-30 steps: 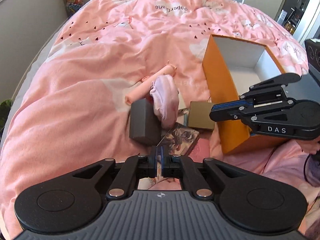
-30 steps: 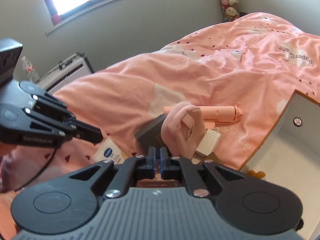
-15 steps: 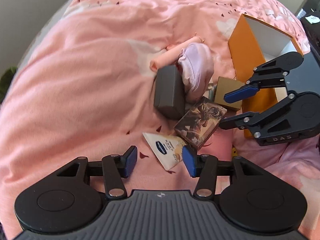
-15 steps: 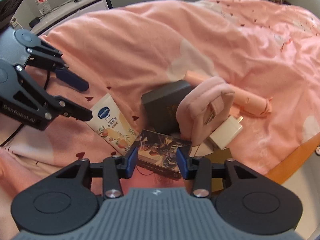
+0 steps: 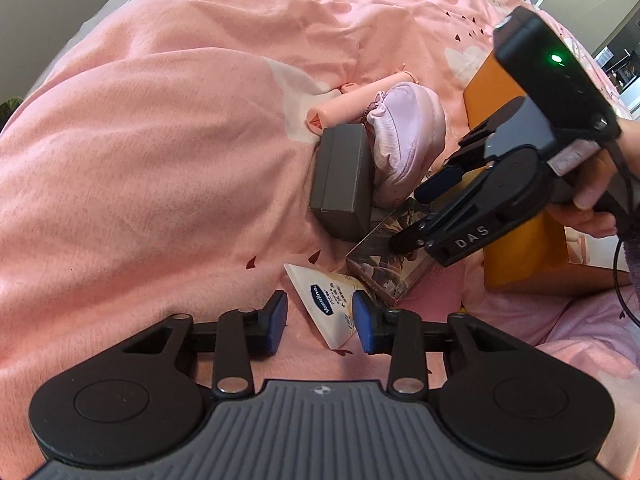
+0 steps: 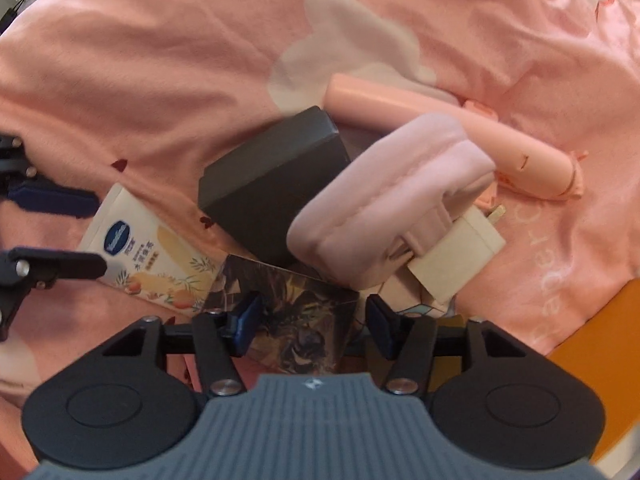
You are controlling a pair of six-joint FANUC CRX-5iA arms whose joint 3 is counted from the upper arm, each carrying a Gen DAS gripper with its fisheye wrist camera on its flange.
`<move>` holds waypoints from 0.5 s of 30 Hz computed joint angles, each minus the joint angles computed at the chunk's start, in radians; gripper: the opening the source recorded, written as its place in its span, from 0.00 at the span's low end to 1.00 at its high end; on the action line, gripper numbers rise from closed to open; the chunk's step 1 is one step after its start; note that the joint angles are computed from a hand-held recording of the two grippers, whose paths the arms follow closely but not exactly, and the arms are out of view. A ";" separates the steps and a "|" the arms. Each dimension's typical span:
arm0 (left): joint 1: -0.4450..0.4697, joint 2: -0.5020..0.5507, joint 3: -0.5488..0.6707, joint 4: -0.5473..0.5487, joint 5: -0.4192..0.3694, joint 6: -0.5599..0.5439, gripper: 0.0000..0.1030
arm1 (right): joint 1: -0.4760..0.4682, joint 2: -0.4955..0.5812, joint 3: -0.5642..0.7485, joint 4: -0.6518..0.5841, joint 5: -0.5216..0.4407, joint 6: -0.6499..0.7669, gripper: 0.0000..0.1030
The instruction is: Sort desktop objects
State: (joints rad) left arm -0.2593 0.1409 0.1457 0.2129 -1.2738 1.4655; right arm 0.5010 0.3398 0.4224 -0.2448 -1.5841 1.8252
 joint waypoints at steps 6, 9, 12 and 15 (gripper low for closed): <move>0.003 0.002 -0.004 0.013 0.003 -0.002 0.41 | -0.050 0.082 0.071 -0.088 -0.087 -0.093 0.75; 0.003 0.002 -0.004 0.015 0.004 -0.001 0.41 | -0.058 0.071 0.061 -0.096 -0.082 -0.115 0.72; 0.001 0.004 -0.002 0.016 0.004 -0.002 0.41 | -0.056 0.027 0.023 -0.085 -0.061 -0.114 0.64; 0.000 0.003 -0.005 0.023 0.008 -0.006 0.41 | -0.071 -0.021 -0.008 -0.098 -0.051 -0.126 0.55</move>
